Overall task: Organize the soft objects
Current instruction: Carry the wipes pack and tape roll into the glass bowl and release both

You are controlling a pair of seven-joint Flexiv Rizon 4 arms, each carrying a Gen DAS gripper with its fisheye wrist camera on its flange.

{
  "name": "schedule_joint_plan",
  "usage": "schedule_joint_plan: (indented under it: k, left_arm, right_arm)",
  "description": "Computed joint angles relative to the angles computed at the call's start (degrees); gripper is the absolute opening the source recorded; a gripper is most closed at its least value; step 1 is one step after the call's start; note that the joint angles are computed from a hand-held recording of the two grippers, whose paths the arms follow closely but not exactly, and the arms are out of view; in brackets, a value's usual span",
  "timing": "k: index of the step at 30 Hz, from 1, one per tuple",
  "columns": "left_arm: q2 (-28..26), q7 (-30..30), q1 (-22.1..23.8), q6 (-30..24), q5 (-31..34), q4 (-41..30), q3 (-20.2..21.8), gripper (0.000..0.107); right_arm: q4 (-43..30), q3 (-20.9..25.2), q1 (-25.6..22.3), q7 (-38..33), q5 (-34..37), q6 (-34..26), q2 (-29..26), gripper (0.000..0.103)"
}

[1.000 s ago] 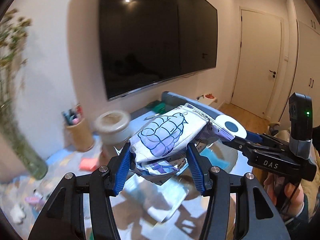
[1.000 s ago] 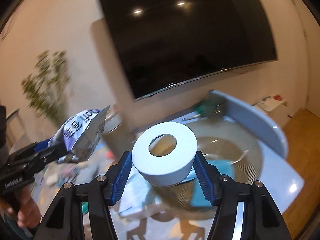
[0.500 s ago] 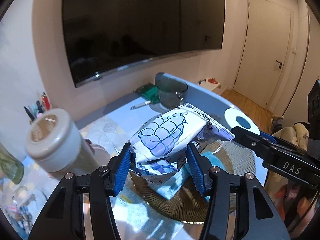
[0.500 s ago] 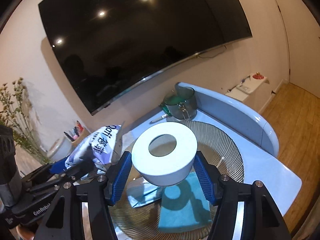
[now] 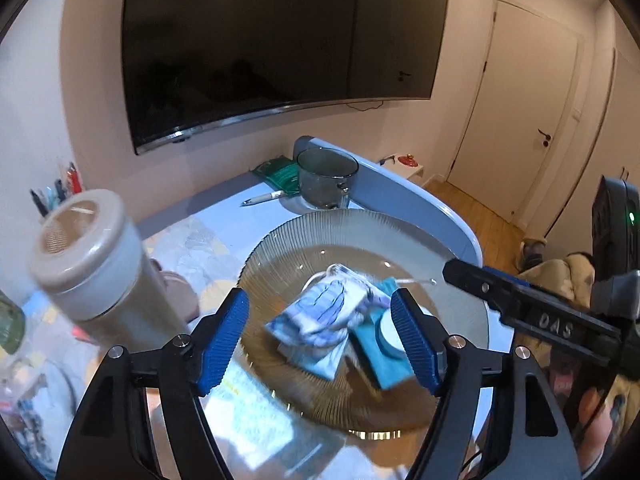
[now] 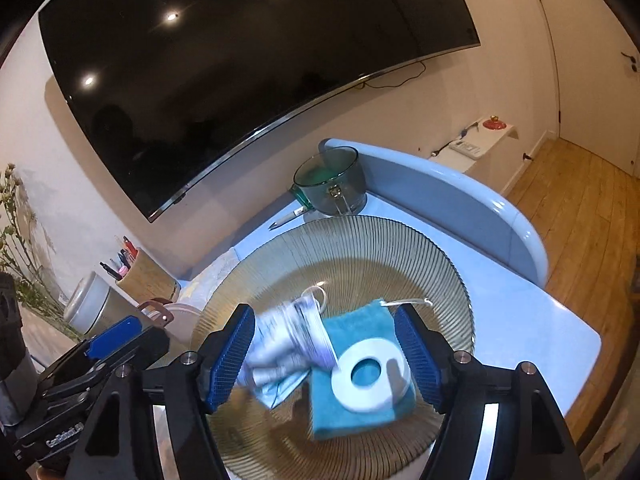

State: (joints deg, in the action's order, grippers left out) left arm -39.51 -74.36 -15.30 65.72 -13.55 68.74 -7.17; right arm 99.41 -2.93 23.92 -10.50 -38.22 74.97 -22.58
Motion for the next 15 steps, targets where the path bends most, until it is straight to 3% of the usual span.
schedule_joint_plan:
  k: [8,12,15]
  left_arm:
    - [13.08,1.85,3.12,10.62,-1.36,18.78,-0.30,0.072]
    - [20.49,-3.45,2.16,15.35,1.82,27.30,5.27,0.072]
    - [26.13,-13.29,0.16,16.63,8.67,32.10,12.69,0.072]
  right_arm:
    - [2.88,-1.63,2.69,7.59,-8.58,3.10,3.11,0.072]
    - [0.87,-0.32,4.24,7.40,-12.07,5.46,2.84,0.074]
    - [-1.31,-0.30,6.62,6.74,-15.47,7.34,2.31,0.082]
